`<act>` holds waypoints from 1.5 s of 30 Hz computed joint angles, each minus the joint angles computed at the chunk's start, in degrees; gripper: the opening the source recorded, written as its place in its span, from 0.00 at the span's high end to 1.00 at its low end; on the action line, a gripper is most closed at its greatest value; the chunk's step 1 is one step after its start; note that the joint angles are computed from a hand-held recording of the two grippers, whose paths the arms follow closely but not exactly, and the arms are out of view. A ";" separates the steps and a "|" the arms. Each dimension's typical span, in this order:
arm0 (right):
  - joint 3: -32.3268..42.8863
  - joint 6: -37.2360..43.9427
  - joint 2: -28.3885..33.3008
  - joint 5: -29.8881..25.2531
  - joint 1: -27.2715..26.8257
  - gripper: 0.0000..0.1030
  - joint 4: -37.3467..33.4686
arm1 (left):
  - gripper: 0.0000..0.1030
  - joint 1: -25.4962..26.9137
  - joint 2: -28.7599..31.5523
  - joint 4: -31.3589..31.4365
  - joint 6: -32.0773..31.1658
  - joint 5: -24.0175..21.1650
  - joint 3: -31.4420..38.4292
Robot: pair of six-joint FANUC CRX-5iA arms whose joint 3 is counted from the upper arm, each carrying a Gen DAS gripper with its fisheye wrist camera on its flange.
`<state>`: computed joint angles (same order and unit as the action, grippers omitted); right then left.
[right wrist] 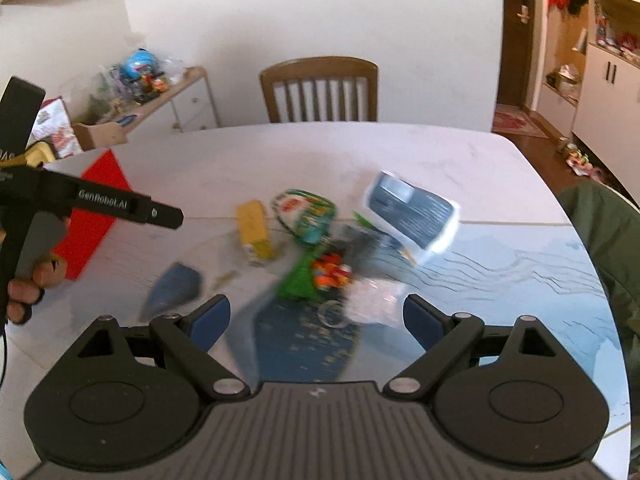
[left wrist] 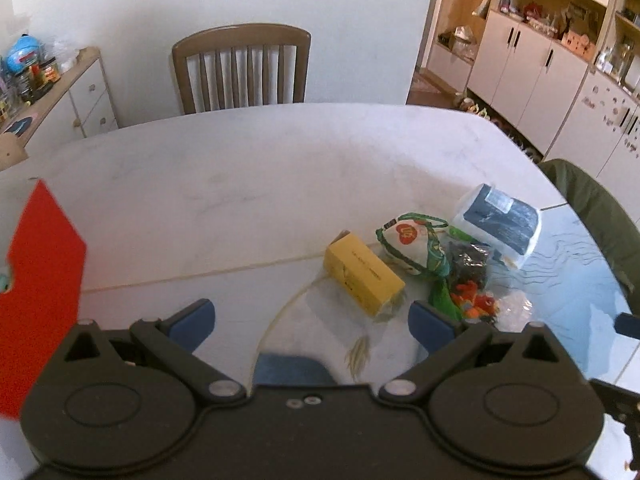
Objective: Organize objects
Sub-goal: 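Move both tools back from the box toward the pile, then grasp the yellow box with the left tool while the right tool grasps the white bead bag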
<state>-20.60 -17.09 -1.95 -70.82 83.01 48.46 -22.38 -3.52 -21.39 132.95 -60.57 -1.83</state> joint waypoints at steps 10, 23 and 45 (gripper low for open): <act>-5.15 0.97 -3.11 5.59 -3.85 0.09 -1.97 | 0.00 1.87 8.20 2.67 -3.13 -0.62 4.77; -6.13 9.38 -1.00 14.02 -11.63 0.22 -5.77 | 0.05 2.57 16.98 3.76 -2.91 -4.57 12.11; -5.43 8.92 0.61 14.95 -12.85 0.64 -6.84 | 0.72 3.63 13.52 6.80 -3.48 -0.43 6.94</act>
<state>-26.02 -8.17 -1.34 -55.87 70.15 41.63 -18.74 10.00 -14.59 129.47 -61.00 5.11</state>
